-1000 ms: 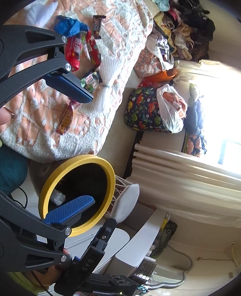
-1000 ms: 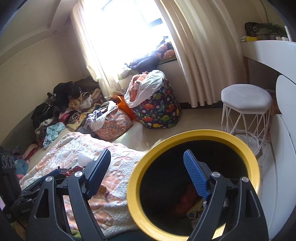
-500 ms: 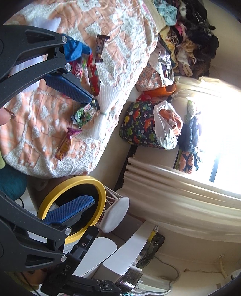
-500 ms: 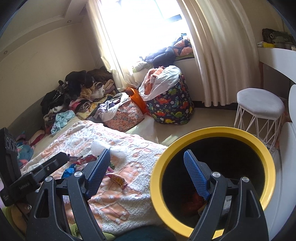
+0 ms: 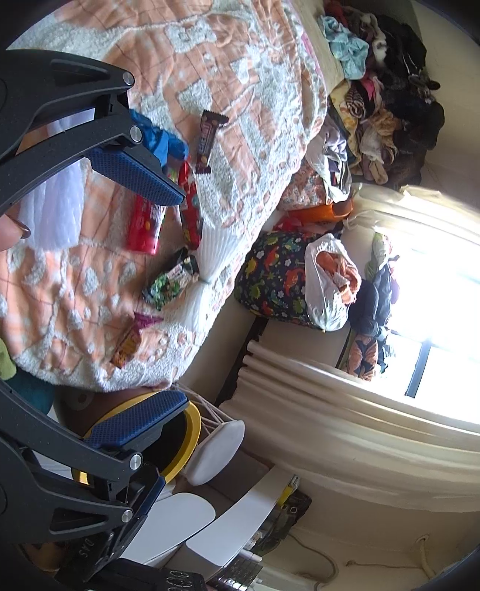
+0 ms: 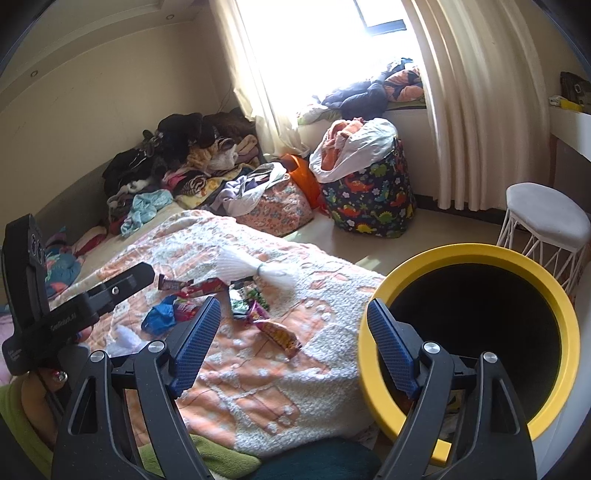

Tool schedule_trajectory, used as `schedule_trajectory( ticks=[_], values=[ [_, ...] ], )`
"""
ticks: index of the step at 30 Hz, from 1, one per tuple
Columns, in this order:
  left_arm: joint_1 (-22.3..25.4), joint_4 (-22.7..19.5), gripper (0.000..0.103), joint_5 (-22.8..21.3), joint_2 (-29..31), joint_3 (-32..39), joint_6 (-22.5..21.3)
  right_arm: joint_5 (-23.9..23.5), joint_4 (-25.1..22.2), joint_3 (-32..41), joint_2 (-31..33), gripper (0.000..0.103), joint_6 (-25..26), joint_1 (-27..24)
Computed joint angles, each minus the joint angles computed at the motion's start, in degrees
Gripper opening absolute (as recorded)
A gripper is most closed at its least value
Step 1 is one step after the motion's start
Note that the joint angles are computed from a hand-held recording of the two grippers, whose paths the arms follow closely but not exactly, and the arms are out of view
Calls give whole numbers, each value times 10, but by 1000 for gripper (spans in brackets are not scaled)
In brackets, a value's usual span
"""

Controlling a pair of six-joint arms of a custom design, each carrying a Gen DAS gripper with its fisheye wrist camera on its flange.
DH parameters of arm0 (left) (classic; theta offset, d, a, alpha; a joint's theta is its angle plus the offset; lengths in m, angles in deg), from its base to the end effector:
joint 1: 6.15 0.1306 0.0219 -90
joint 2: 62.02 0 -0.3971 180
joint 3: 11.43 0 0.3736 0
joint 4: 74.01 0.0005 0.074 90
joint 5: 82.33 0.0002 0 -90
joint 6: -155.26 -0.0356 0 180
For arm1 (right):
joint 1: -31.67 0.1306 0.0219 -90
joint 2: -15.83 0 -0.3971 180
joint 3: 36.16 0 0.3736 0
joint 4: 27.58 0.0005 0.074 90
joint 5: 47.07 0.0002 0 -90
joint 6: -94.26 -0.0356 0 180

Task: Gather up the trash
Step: 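Move both open grippers back over the remaining trash on the bed, then grasp the blue plastic bag with the left gripper while the right gripper grasps the pink snack packet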

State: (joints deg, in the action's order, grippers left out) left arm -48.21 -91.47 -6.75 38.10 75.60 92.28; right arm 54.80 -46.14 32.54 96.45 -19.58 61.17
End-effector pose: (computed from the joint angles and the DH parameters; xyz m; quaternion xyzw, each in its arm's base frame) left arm 0.4131 -0.3615 0.3816 0.0511 0.8623 -0.1891 0.4670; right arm 0.3663 0.1982 0.3898 0.0086 0.8649 0.1414 0.4815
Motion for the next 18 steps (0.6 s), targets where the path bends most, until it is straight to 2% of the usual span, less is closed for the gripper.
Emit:
schedule_trajectory(
  ticks=[9, 18],
  values=[
    [33, -7, 92, -10, -6, -20, 14, -16, -22, 26, 38, 79, 17, 20],
    [77, -41, 92, 11, 0, -29, 52, -50, -65, 75, 102, 79, 48, 17]
  ],
)
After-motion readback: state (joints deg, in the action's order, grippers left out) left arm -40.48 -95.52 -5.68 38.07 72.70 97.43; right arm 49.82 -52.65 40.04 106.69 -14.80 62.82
